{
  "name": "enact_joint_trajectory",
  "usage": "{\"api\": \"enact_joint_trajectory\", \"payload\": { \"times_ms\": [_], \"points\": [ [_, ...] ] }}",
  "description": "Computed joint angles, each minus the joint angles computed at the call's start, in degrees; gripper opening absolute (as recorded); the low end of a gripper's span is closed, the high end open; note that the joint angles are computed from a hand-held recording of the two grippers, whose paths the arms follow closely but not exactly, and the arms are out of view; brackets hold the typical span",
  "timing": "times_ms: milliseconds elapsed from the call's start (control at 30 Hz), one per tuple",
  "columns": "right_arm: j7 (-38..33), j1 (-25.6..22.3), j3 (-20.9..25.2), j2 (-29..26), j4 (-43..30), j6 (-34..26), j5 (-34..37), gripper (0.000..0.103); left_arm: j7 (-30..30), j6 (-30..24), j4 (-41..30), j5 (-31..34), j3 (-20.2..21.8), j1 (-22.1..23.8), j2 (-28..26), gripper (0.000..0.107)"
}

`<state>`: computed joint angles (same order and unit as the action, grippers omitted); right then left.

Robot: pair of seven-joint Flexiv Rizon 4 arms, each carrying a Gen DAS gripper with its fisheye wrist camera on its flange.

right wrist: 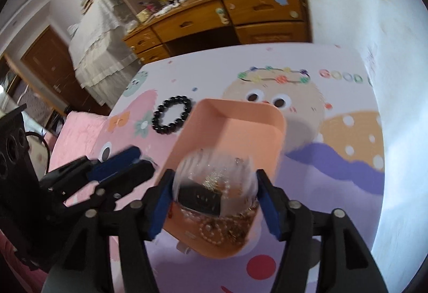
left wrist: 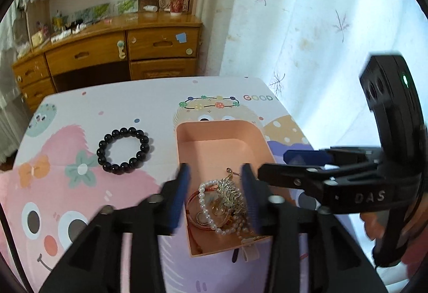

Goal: Organize jewelry
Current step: 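Lower the smartwatch into the pink box and open the right tool, then grasp the black bead bracelet with the left tool and lift it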

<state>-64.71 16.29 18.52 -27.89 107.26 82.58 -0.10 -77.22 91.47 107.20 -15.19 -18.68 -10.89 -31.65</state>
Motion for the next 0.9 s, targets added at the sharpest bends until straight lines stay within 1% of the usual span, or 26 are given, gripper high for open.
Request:
{"api": "enact_joint_trajectory", "payload": {
  "times_ms": [33,67,100,167,233,300,400,467,567,700,733,800,833,900],
  "points": [
    [-0.11,-0.21,0.21,0.06,0.38,1.13,0.43,0.069,0.11,-0.4,-0.2,-0.32,0.48,-0.2,0.14,0.049],
    [-0.15,-0.38,0.41,0.06,0.45,1.66,0.63,0.071,-0.76,-1.4,-1.04,0.3,2.82,-1.71,0.16,0.051],
    [-0.13,-0.43,0.52,0.13,0.62,2.31,0.75,0.074,-1.59,-2.48,-1.93,0.8,5.76,-3.81,0.14,0.052],
    [-0.28,-0.54,0.66,0.08,0.85,3.25,0.57,0.075,-4.78,-5.74,-4.95,3.05,14.13,-9.46,-0.68,0.056],
    [-0.2,-0.76,0.93,-0.21,0.86,4.1,0.59,0.076,-8.25,-8.94,-7.54,5.59,19.87,-12.84,-1.68,0.056],
    [0.29,-0.82,1.16,-0.6,0.91,5.04,0.64,0.076,-11.5,-12.02,-9.95,8.11,23.57,-14.36,-2.89,0.056],
    [-0.29,-2.62,3.84,-1.68,0.66,6.24,1.07,0.076,-15.2,-13.52,-12.83,12.09,27.29,-15.23,-5.02,0.056],
    [-0.6,-3.7,5.57,-2.43,0.21,6.18,1.26,0.076,-16.04,-12.88,-14.16,14.52,28.0,-14.6,-6.44,0.056],
    [-0.24,-3.31,5.43,-2.82,-0.15,4.98,0.81,0.076,-14.71,-12.7,-15.94,17.19,26.94,-12.81,-8.13,0.056],
    [0.53,-2.68,5.09,-3.21,-0.18,4.5,1.13,0.076,-9.3,-10.71,-17.13,18.41,22.93,-9.51,-10.29,0.056],
    [0.77,-2.78,5.3,-3.31,-0.1,4.79,1.51,0.076,-7.76,-10.54,-17.52,18.38,22.1,-8.99,-10.79,0.054],
    [1.36,-2.81,5.41,-3.4,0.17,5.72,2.03,0.076,-4.95,-10.34,-18.23,18.24,21.02,-8.42,-11.67,0.047],
    [1.99,-2.38,4.9,-3.31,0.44,6.37,2.1,0.076,-3.22,-10.74,-18.78,18.04,20.27,-8.03,-12.12,0.04],
    [2.95,-1.94,4.25,-3.03,0.75,6.76,1.76,0.076,-0.87,-11.94,-20.4,17.48,19.91,-8.08,-13.31,0.039]
  ]
}}
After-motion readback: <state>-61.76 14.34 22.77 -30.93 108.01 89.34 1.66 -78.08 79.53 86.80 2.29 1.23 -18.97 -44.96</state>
